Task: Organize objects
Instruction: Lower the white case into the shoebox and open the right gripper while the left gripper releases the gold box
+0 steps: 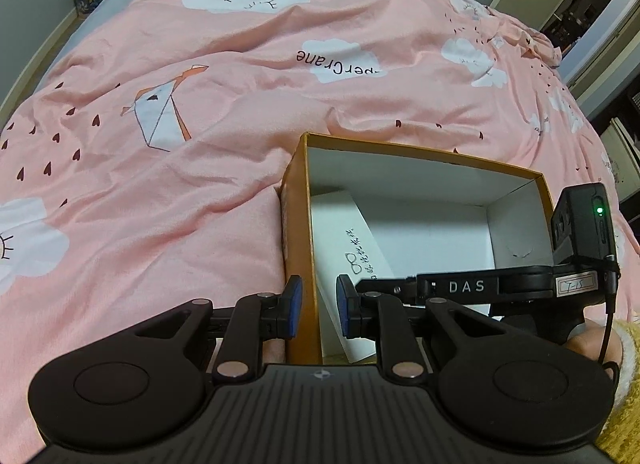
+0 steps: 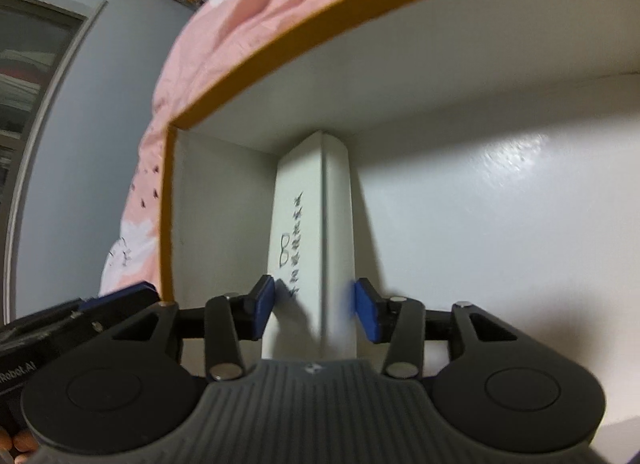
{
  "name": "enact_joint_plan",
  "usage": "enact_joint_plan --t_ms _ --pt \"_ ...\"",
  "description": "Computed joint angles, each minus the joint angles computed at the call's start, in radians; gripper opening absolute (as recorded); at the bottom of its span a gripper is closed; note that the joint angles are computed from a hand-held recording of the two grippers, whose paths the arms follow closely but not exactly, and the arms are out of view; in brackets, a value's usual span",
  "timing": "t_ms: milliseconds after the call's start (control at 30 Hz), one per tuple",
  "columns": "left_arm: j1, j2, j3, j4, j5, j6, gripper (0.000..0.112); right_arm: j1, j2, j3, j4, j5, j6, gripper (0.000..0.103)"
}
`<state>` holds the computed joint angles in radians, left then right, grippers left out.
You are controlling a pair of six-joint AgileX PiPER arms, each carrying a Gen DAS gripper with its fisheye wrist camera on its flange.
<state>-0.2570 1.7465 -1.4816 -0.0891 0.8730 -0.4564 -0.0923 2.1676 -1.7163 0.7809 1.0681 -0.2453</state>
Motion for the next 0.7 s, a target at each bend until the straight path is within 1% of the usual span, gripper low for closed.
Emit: enact_joint_plan --t_ms 67,100,133,167,200,233,300,367,400,433,467,500,533,633,667,700 --pt "0.002 -0.004 0.006 -0.003 -0.002 0.003 0.022 -0.001 0.017 -0.026 -0.024 0.039 0.05 0.049" --pt "0.003 -0.006 0.008 -0.003 -0.002 0.003 0.022 -0.009 0.029 -0.033 -0.01 0.06 0.054 0.049" --pt "0.004 -0.007 0.011 -0.003 -0.002 0.003 0.022 -0.019 0.042 -0.036 0.021 0.081 0.053 0.045" --pt "0.005 -0.007 0.011 -0.003 -0.001 0.003 0.022 -0.025 0.054 -0.037 0.041 0.094 0.057 0.033" --pt "0.007 -0.006 0.012 -0.004 0.0 0.003 0.022 -0.027 0.071 -0.046 0.056 0.108 0.065 0.027" --pt "0.008 -0.006 0.012 -0.004 0.002 0.0 0.022 -0.026 0.084 -0.052 0.068 0.113 0.062 0.025" --pt "0.011 -0.009 0.015 -0.004 0.001 0.0 0.022 -0.013 0.093 -0.055 0.063 0.091 0.057 0.023" --pt "0.012 -0.015 0.023 -0.008 -0.003 0.007 0.022 -0.003 0.087 -0.06 0.049 0.073 0.041 0.025" --pt "0.013 -0.019 0.029 -0.011 -0.006 0.01 0.022 0.003 0.072 -0.051 0.036 0.047 0.022 0.025" --pt "0.013 -0.019 0.033 -0.012 -0.008 0.01 0.022 0.009 0.058 -0.043 0.019 0.018 0.005 0.03" --pt "0.014 -0.017 0.037 -0.014 -0.011 0.009 0.022 0.015 0.048 -0.042 -0.008 -0.005 0.004 0.038" --pt "0.014 -0.013 0.04 -0.019 -0.014 0.007 0.022 0.021 0.042 -0.043 -0.033 -0.026 0.007 0.039" --pt "0.016 -0.009 0.044 -0.026 -0.018 0.01 0.022 0.026 0.042 -0.049 -0.051 -0.038 0.008 0.039" --pt "0.021 0.001 0.053 -0.054 -0.03 0.023 0.022 0.036 0.061 -0.072 -0.063 -0.025 0.01 0.038" --pt "0.019 0.004 0.053 -0.055 -0.031 0.026 0.022 0.039 0.077 -0.093 -0.07 -0.015 0.018 0.035" --pt "0.014 0.008 0.048 -0.051 -0.027 0.027 0.022 0.042 0.072 -0.073 -0.072 -0.023 0.009 0.033"
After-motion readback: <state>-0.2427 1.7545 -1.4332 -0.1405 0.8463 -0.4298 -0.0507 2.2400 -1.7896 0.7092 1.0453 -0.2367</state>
